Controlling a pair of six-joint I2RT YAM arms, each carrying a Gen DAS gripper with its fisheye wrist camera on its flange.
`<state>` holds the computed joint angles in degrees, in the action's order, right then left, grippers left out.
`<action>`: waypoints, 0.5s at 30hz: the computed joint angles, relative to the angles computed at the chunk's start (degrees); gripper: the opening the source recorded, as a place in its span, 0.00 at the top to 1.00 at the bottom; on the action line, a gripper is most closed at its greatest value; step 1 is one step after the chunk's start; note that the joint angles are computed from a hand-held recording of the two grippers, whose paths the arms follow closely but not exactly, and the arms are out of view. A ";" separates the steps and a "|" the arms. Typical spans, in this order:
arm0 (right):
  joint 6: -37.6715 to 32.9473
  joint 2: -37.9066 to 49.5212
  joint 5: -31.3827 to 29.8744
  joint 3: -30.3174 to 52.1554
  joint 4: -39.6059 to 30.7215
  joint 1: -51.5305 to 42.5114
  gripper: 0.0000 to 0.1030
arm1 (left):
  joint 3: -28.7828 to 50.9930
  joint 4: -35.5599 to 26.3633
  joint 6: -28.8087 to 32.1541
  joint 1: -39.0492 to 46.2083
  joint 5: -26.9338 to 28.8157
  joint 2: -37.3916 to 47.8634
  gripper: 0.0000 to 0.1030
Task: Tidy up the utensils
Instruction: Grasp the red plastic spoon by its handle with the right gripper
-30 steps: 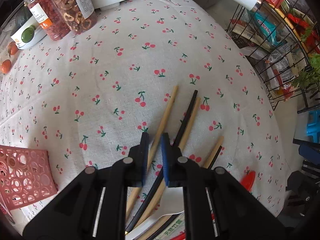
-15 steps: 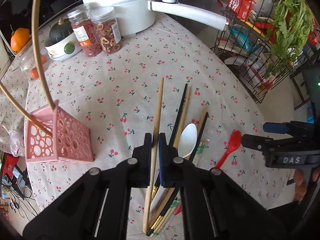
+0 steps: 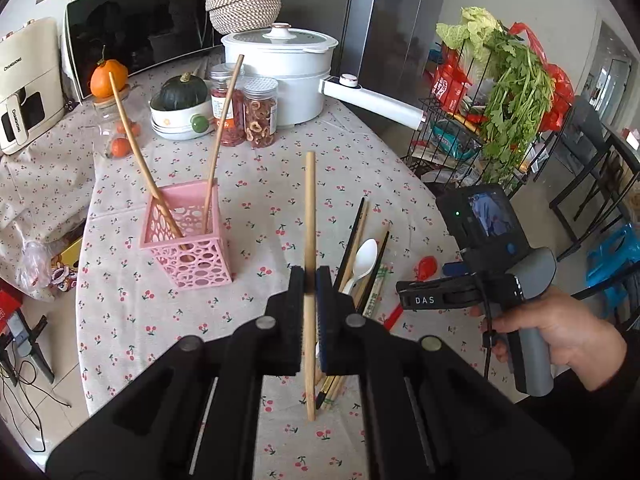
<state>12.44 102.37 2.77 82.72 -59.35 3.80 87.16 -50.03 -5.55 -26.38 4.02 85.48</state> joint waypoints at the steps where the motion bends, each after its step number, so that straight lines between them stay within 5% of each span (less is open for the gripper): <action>1: 0.10 -0.31 -0.12 -0.10 0.04 0.04 0.28 | -0.89 0.55 0.17 0.24 -0.13 -0.97 0.93; 5: 0.52 -1.75 0.08 -1.04 1.48 -0.40 0.45 | -3.04 0.59 0.48 2.04 1.49 -3.80 0.93; 9: 0.39 -2.22 -0.81 -1.22 3.00 -1.77 0.72 | -4.93 0.97 0.28 3.42 1.67 -5.24 0.93; 15: -1.05 -1.83 -6.24 -0.75 4.80 -4.97 0.78 | -6.13 1.25 -0.24 6.32 4.45 -6.21 0.93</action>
<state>11.39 100.54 -3.47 81.97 -54.55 -1.17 81.02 -48.77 -5.79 -20.05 8.47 79.27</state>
